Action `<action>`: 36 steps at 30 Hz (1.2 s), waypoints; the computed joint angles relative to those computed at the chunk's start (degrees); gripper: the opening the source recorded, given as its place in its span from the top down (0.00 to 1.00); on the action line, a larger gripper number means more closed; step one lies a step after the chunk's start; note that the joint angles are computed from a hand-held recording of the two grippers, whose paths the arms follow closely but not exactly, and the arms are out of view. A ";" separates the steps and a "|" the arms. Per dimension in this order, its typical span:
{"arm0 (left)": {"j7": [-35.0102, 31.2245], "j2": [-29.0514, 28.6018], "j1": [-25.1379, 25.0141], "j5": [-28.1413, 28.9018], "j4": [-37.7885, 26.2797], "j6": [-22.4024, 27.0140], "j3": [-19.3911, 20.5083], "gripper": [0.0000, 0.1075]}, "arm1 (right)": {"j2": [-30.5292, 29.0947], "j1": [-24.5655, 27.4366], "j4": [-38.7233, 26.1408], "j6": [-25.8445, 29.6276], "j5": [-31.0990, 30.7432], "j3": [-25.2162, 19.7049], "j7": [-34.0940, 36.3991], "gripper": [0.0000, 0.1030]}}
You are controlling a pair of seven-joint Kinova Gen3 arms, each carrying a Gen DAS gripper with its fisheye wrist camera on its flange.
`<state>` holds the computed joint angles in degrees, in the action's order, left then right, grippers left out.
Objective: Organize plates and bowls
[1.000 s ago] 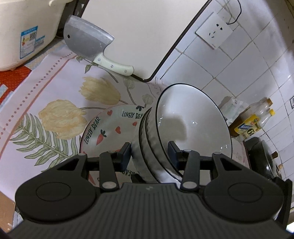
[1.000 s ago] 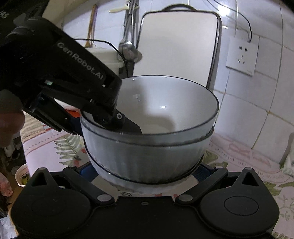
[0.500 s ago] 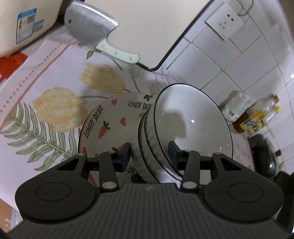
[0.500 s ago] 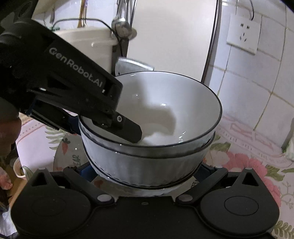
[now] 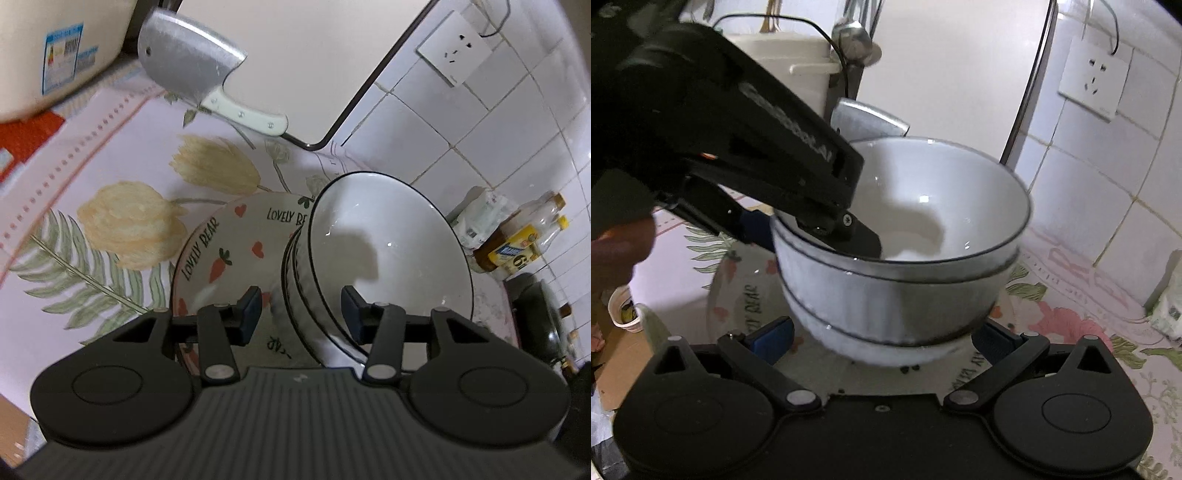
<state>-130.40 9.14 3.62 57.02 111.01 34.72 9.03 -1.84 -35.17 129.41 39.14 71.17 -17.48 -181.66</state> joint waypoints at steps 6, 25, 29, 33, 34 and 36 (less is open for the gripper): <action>-3.14 -4.92 -0.66 1.88 1.90 1.33 -1.65 0.48 | -5.94 -2.61 2.14 5.69 -2.22 -3.82 -3.56 0.00; 17.47 -25.56 6.68 -27.81 -1.71 5.84 -2.64 0.36 | -28.32 3.74 -7.44 17.79 -29.35 -12.61 14.62 0.00; 22.06 -30.22 8.32 -31.14 -2.24 7.70 -3.10 0.33 | -30.77 6.31 -12.12 23.59 -34.79 -14.29 18.23 0.00; 27.37 -34.88 9.22 -35.19 -1.60 7.73 -1.80 0.21 | -30.82 11.42 -18.52 31.28 -40.43 -16.38 19.88 0.00; 28.40 -35.90 9.57 -36.12 -1.28 7.63 -1.58 0.18 | -30.79 12.82 -19.92 33.06 -42.02 -16.66 19.86 0.00; 31.21 -37.81 9.32 -38.47 -0.74 7.70 -0.21 0.16 | -31.09 14.53 -21.99 35.90 -44.62 -16.76 21.11 0.00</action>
